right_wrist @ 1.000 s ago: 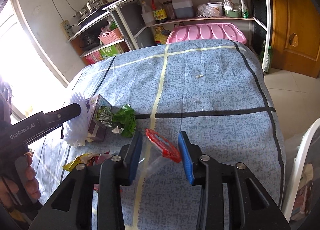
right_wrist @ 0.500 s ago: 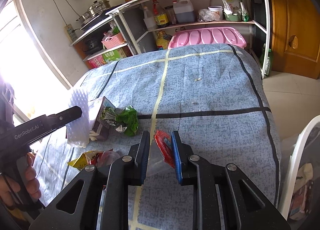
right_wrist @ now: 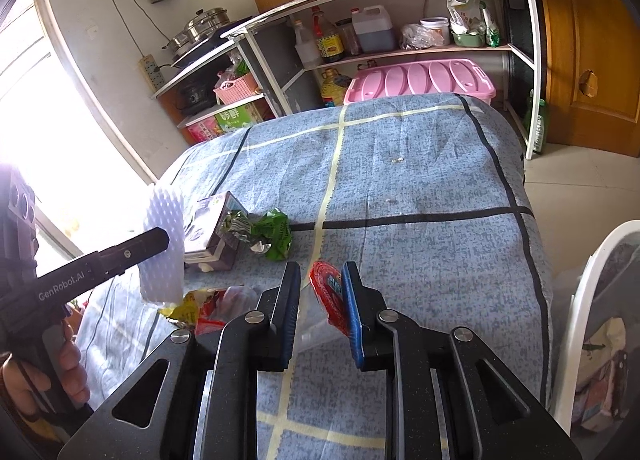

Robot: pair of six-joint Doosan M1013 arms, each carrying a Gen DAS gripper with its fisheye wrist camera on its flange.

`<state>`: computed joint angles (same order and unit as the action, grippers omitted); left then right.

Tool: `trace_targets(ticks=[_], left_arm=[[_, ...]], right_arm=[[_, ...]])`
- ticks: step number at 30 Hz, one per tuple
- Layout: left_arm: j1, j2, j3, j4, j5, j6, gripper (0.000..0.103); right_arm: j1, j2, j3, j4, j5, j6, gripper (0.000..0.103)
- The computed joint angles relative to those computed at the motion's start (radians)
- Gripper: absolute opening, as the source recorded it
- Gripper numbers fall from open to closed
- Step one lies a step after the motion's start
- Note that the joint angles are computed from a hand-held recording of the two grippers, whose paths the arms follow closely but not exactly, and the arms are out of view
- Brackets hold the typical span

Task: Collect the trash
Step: 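Grasp the white foam net sleeve with the left gripper while the right gripper holds the cup, then carry the cup and foam net over the bin and open both grippers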

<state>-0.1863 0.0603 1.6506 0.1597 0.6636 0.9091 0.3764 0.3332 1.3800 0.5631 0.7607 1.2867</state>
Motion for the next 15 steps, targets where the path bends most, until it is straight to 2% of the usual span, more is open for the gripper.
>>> trace_targets(ticks=[10,15], left_arm=[[-0.064,-0.039,0.021,0.069,-0.004,0.008,0.023],[-0.085,-0.050,0.027,0.043,-0.018,0.031,0.023]], right_arm=[[-0.026,-0.053,0.055,0.096,-0.008,-0.071,0.022],[-0.041,-0.081,0.081,0.124,-0.009,-0.102,0.022]])
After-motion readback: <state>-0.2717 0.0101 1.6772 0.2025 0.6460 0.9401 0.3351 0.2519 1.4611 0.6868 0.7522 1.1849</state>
